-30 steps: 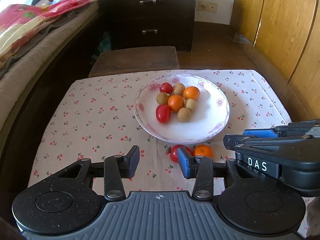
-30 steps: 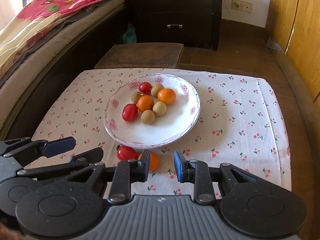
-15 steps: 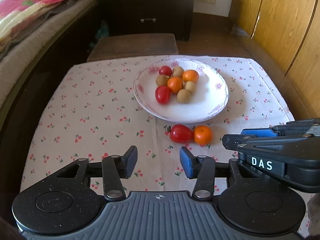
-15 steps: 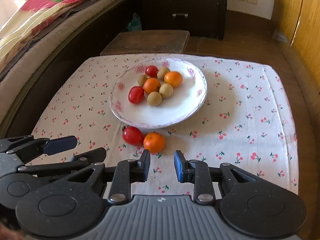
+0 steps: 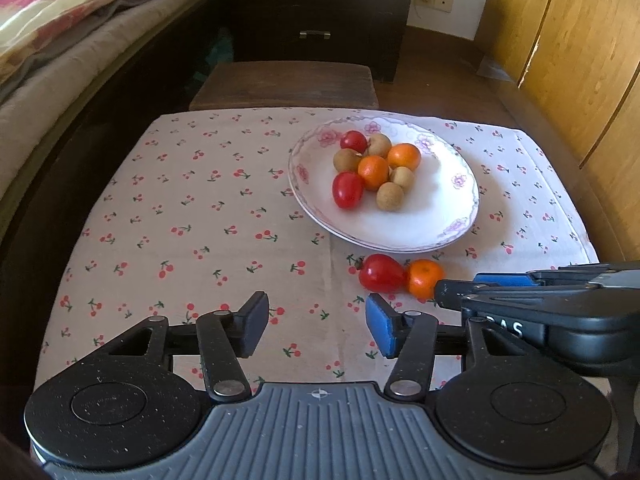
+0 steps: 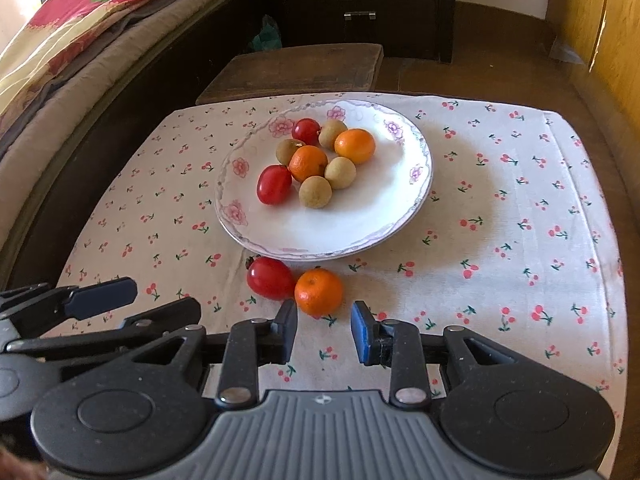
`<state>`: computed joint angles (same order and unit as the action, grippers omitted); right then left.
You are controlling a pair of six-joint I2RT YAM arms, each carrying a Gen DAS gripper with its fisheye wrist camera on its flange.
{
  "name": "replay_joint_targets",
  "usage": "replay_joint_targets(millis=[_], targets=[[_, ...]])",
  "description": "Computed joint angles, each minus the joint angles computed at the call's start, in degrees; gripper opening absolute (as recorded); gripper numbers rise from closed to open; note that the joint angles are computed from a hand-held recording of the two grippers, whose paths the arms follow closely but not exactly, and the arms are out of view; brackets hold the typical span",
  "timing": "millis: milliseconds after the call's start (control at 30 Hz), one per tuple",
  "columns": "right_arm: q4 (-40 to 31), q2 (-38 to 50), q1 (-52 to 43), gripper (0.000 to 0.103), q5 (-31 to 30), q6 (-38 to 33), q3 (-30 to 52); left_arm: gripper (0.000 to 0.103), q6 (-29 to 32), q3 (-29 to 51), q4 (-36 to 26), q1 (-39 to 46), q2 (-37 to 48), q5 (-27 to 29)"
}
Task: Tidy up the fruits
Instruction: 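Close the right gripper on the orange while the left gripper grasps the red tomato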
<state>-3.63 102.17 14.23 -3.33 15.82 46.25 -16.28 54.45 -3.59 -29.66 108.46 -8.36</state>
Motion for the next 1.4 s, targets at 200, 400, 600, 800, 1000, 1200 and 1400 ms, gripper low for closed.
replay_joint_targets(millis=[200,400,600,800,1000,1200,1400], targets=[[0.85,3.24,-0.15,0.031,-1.26,0.62,2.11,0.062,-0.03,-0.11,0.3,1.03,-0.3,0.64],[2.0,5.88,0.07,0.033,-1.12,1.54,3.78,0.062,-0.19,-0.05,0.37,1.82,-0.15,1.53],[2.77,6.65,1.14,0.033,0.88,0.54,4.12,0.062,-0.33,0.22,0.02,1.99,0.12,1.2],[3.61,7.91,0.78,0.034,0.29,1.25,4.38,0.064,-0.42,-0.18,0.26,2.19,-0.13,1.53],[3.43,8.66,0.71,0.034,-0.24,1.04,4.91,0.064,-0.59,0.1,0.12,2.24,0.19,1.39],[1.64,8.19,0.33,0.033,-0.09,0.69,4.76,0.064,-2.57,0.87,0.22,3.15,1.3,4.15],[1.78,4.06,-1.8,0.033,-0.01,-1.22,0.74,0.065,-5.57,2.63,2.02,1.98,3.43,5.38]])
